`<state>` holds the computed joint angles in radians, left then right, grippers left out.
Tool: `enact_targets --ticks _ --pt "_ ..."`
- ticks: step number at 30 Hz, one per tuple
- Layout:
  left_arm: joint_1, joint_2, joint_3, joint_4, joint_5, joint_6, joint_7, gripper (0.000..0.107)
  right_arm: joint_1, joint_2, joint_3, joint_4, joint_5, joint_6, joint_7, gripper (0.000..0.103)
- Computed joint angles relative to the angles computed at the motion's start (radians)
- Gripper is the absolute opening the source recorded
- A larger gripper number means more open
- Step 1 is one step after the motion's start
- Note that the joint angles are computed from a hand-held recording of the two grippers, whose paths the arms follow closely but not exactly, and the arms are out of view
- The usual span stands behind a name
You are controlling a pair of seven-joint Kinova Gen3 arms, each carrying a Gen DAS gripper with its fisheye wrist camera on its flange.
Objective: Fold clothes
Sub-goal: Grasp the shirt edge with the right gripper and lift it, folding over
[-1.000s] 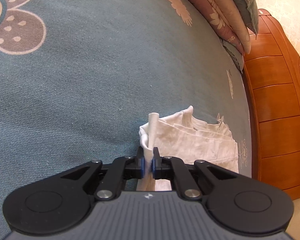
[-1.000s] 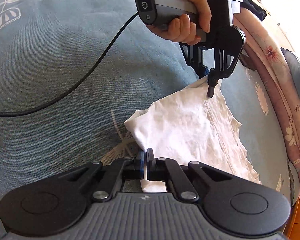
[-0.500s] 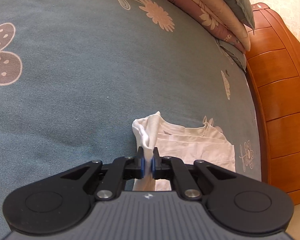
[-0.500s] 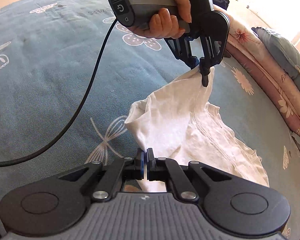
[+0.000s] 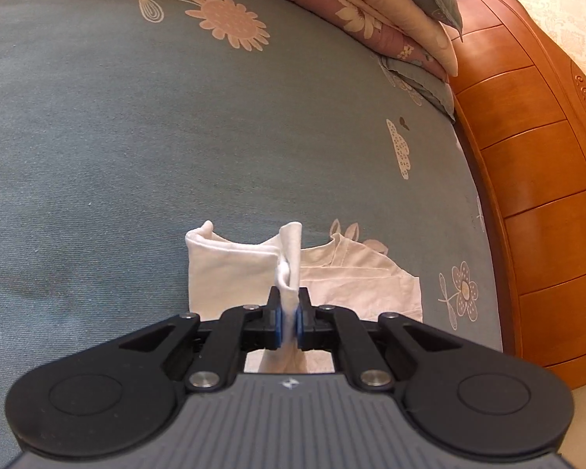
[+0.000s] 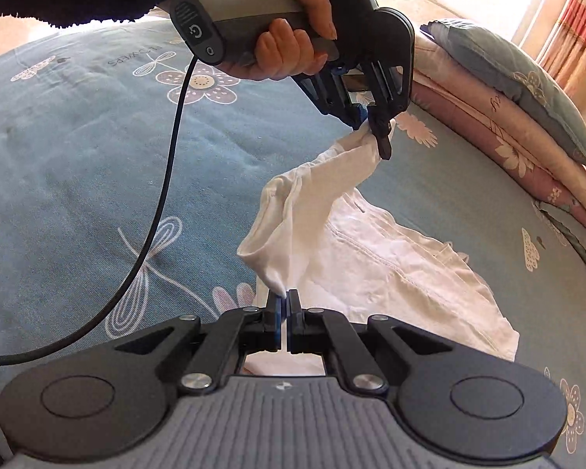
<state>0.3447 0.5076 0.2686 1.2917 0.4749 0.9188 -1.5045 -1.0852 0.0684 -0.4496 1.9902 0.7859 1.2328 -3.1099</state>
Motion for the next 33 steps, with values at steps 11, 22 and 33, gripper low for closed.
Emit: enact_targets --ticks 11,22,33 --pt "0.155 0.110 0.001 -0.204 -0.090 0.052 0.084 0.005 -0.005 -0.059 -0.049 0.080 -0.054 0.092 -0.158 0.003" --pt "0.299 0.247 -0.011 -0.441 -0.165 0.154 0.142 0.005 0.026 -0.125 -0.086 0.154 -0.136 0.162 -0.273 0.003" --pt "0.441 0.420 -0.049 -0.736 -0.230 0.310 0.201 0.005 0.112 -0.217 -0.131 0.254 -0.234 0.124 -0.359 0.003"
